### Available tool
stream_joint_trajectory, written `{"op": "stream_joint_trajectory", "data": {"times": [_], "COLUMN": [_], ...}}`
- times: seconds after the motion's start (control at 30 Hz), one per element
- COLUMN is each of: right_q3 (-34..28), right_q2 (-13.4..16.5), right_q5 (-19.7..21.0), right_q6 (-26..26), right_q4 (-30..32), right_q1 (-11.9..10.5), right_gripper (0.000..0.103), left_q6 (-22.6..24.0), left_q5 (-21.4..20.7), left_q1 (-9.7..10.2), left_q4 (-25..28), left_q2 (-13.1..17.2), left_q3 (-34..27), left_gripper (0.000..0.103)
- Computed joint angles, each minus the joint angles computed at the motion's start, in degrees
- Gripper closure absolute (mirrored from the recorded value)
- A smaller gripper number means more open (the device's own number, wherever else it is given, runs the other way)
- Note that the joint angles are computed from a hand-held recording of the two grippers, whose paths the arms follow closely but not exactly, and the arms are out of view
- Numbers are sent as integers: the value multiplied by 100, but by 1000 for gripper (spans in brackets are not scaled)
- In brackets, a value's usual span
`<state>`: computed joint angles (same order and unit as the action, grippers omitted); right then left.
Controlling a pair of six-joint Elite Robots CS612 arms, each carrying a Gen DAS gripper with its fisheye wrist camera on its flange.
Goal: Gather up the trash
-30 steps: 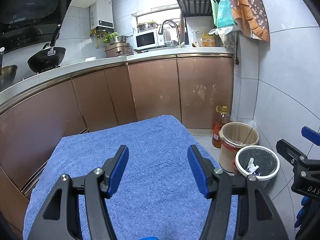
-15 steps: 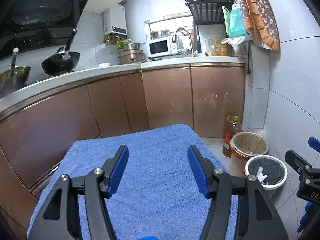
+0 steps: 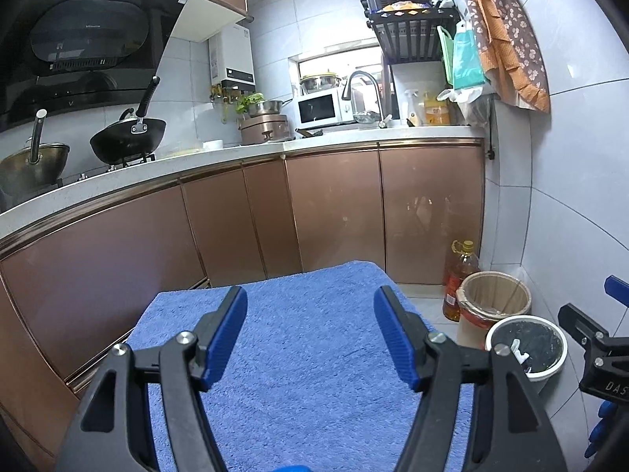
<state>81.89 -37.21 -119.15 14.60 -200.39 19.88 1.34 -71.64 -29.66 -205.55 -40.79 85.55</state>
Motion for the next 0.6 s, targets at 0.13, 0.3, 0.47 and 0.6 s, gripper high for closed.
{"op": "stream_joint_trajectory", "data": {"times": [0.13, 0.3, 0.47, 0.6], "right_q3": [3, 15, 5, -13], "right_q2": [-5, -13, -16, -11], "right_q5": [-1, 13, 7, -7], "right_q6": [-4, -29, -23, -47], "right_q4": [-5, -15, 12, 23], "right_q1": [0, -6, -3, 11], "right_gripper": [0, 0, 0, 0], "left_q6": [7, 7, -23, -32], "left_q5": [-22, -33, -24, -27], "left_q1": [-1, 3, 3, 7], "left_q4": [-14, -13, 29, 77], "left_q2": [-11, -15, -28, -25], "left_q3": [19, 24, 30, 21], "left_gripper": [38, 38, 38, 38]}}
